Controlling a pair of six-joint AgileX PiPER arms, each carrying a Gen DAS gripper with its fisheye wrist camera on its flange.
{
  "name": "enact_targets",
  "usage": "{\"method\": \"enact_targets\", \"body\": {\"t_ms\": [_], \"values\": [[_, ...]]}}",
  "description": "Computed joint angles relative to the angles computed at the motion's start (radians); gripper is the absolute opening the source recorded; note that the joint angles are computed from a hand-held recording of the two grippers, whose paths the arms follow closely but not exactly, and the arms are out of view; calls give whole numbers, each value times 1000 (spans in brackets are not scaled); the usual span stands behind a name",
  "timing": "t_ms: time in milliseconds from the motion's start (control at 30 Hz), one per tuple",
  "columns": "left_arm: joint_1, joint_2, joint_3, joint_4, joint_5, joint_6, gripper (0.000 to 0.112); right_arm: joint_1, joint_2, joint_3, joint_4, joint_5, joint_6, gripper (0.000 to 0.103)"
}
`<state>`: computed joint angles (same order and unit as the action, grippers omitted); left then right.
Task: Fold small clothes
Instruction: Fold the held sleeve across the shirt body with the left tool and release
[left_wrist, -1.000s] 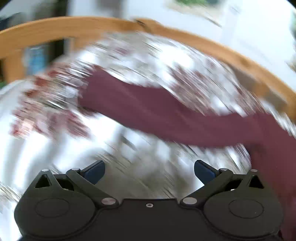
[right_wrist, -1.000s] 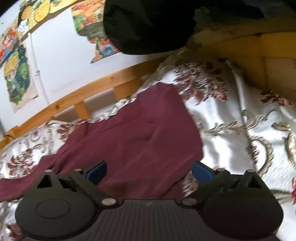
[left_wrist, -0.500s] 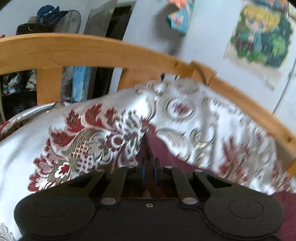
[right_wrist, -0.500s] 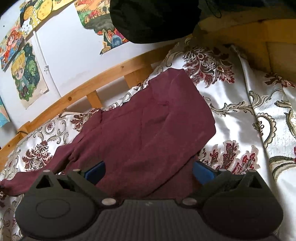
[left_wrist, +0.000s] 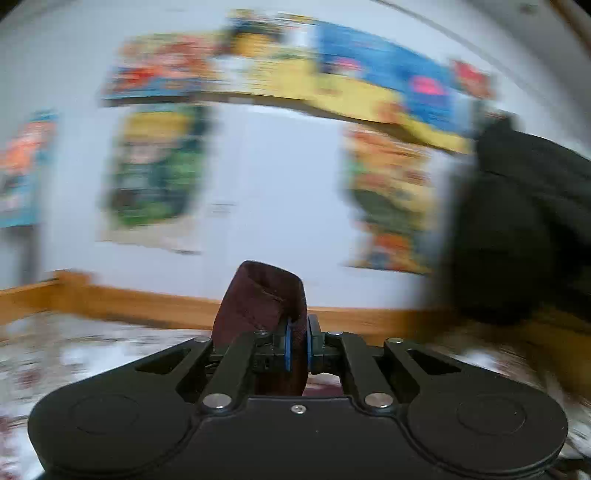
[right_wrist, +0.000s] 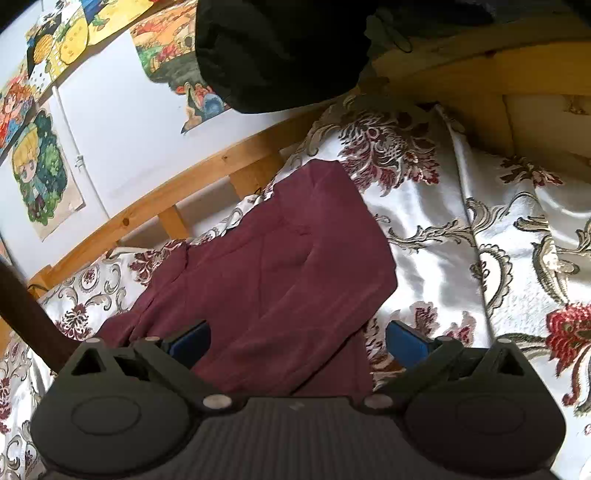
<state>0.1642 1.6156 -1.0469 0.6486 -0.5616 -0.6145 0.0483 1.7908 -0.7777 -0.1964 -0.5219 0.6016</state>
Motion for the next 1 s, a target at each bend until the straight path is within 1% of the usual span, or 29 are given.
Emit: {"method": "enact_targets", "body": {"t_ms": [100, 200, 300, 433, 533, 633, 700, 833, 933, 1000], "values": [[-57, 27, -16, 184, -58, -103, 7, -12, 3, -3, -2, 3, 4, 103], [-104, 63, -39, 347, -90, -200, 7, -25, 8, -7, 3, 10, -10, 103], [-132, 121, -73, 483, -112, -295, 7, -41, 7, -5, 46, 13, -36, 103], [-162, 180, -92, 597, -109, -387, 7, -65, 6, 0, 61, 4, -33, 103], [-184, 204, -71, 636, -95, -416, 8, -61, 6, 1, 80, 4, -57, 103], [-193, 234, -79, 711, -80, -490, 9, -56, 7, 2, 83, 7, -65, 103], [-197, 226, -51, 753, -75, -529, 12, -50, 6, 1, 87, 11, -68, 103], [-202, 232, -15, 823, -80, -599, 14, -46, 6, 0, 94, 13, -74, 103], [-204, 244, -7, 884, -88, -662, 24, -44, 5, 0, 95, 16, -78, 103], [-199, 248, -4, 919, -103, -704, 40, -43, 5, 0, 91, 18, -78, 103]]}}
